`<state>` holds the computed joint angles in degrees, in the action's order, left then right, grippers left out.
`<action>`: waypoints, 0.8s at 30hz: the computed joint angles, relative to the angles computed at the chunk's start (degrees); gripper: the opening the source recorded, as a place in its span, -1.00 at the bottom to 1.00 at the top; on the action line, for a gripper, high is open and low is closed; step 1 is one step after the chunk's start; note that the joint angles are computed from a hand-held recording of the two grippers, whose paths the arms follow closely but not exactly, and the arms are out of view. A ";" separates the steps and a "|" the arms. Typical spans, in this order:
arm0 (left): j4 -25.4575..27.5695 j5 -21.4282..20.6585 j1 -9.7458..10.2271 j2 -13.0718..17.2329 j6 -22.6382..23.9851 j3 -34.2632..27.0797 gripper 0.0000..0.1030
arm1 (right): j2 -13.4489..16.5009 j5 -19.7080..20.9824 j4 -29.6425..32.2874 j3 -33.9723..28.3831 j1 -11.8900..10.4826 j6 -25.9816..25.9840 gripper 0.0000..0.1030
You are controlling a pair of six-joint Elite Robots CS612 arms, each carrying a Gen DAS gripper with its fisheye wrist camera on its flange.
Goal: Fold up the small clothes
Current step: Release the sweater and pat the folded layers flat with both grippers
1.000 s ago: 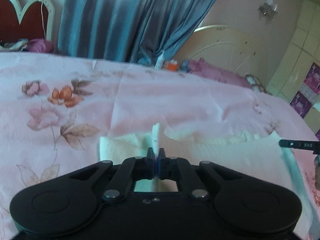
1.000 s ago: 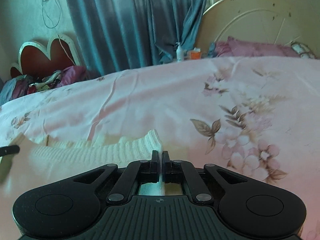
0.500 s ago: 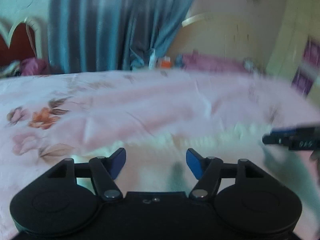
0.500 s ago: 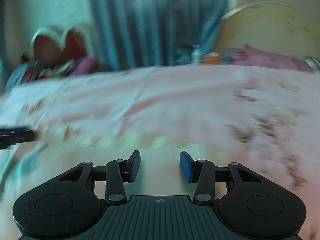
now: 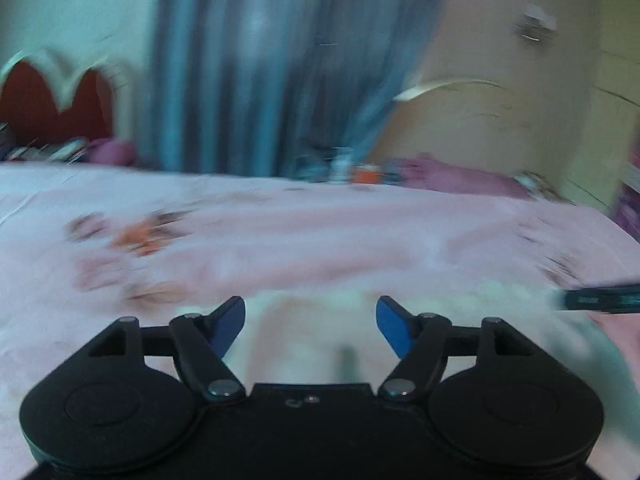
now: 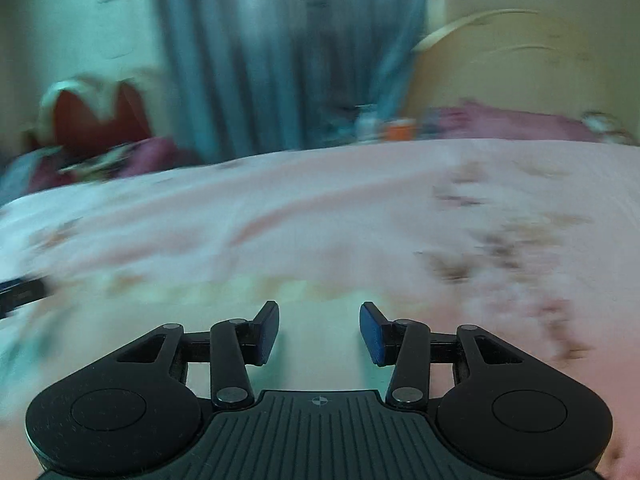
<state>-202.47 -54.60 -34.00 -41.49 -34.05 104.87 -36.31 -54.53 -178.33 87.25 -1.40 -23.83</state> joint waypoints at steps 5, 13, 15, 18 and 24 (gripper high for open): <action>3.24 -9.97 -0.63 0.79 4.19 -2.47 0.36 | -1.81 1.69 6.17 3.30 1.72 -11.74 -0.14; 3.53 -6.23 -0.60 -1.04 0.62 3.16 0.35 | -0.41 -7.21 -3.20 4.38 -1.92 1.94 -0.14; 3.95 -4.06 -1.62 -1.83 0.62 3.64 0.35 | -1.41 -7.31 -5.82 6.07 -1.87 2.31 -0.14; 0.46 -4.09 -3.03 -1.89 0.44 4.13 0.37 | -3.31 -1.41 -7.39 9.26 -1.85 -0.93 -0.14; 6.55 -4.86 -4.21 -0.22 3.13 1.05 0.44 | -3.76 -4.39 -4.02 11.33 0.28 -10.52 -0.14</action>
<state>-195.92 -59.46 -38.21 -41.71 -30.92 105.92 -40.07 -58.92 -182.35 98.58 -1.12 -34.35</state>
